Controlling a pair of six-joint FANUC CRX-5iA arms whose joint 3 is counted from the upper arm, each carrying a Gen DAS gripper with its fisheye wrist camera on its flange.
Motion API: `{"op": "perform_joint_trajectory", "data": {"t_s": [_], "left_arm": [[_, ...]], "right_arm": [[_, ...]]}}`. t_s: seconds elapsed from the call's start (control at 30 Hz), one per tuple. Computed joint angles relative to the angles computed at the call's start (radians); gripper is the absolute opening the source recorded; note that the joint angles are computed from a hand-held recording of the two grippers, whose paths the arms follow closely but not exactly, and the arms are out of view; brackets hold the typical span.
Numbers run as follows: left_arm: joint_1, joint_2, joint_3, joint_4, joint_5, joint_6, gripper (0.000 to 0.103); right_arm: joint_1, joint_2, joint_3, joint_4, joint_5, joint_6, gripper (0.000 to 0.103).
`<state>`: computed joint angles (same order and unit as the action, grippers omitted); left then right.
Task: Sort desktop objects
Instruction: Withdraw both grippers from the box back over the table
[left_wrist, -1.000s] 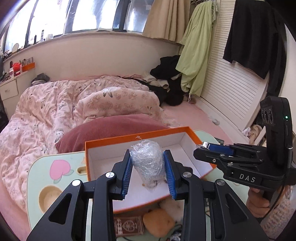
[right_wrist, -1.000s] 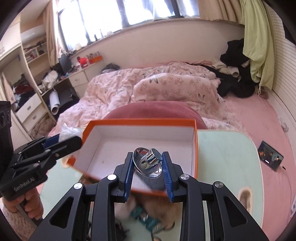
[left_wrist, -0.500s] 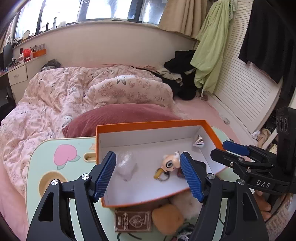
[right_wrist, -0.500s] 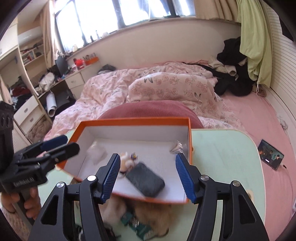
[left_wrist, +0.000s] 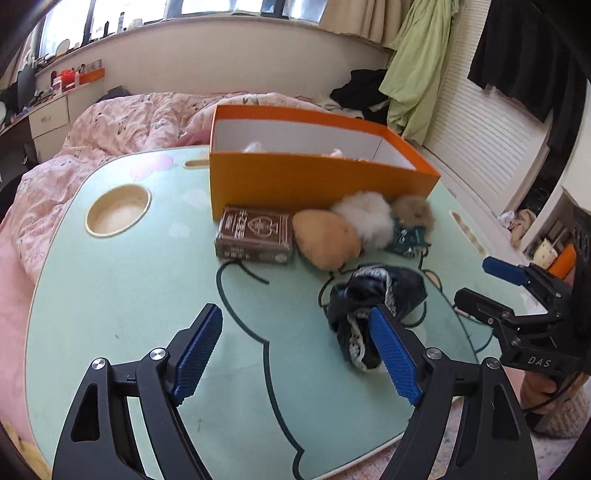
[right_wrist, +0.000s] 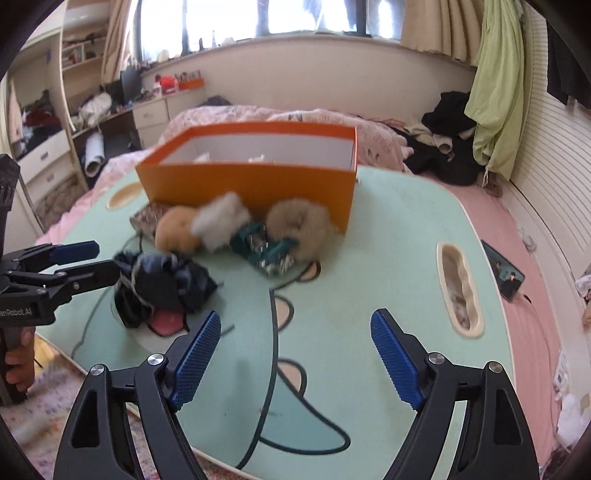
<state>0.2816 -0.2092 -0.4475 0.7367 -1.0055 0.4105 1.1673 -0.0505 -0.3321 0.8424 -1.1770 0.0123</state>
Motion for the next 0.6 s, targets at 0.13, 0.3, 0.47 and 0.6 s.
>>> {"op": "perform_joint_trajectory", "data": {"t_s": [0.13,0.3,0.47,0.6], "left_arm": [[-0.014,0.025,0.027,-0.062,0.001,0.041,0.082],[-0.02,0.01,0.011,-0.065,0.028,0.034,0.092],[-0.05,-0.005,0.009,-0.139,0.083,0.051,0.103],[-0.057,-0.012,0.001,-0.152,0.103,0.046,0.103]], "right_arm": [[-0.014,0.029,0.004,-0.043,0.013,-0.024,0.094],[-0.023,0.04,0.004,-0.057,0.015,-0.008,0.103],[-0.025,0.033,-0.015,-0.048,0.025,-0.016,0.103],[-0.029,0.027,-0.023,-0.045,0.031,-0.014,0.103]]}}
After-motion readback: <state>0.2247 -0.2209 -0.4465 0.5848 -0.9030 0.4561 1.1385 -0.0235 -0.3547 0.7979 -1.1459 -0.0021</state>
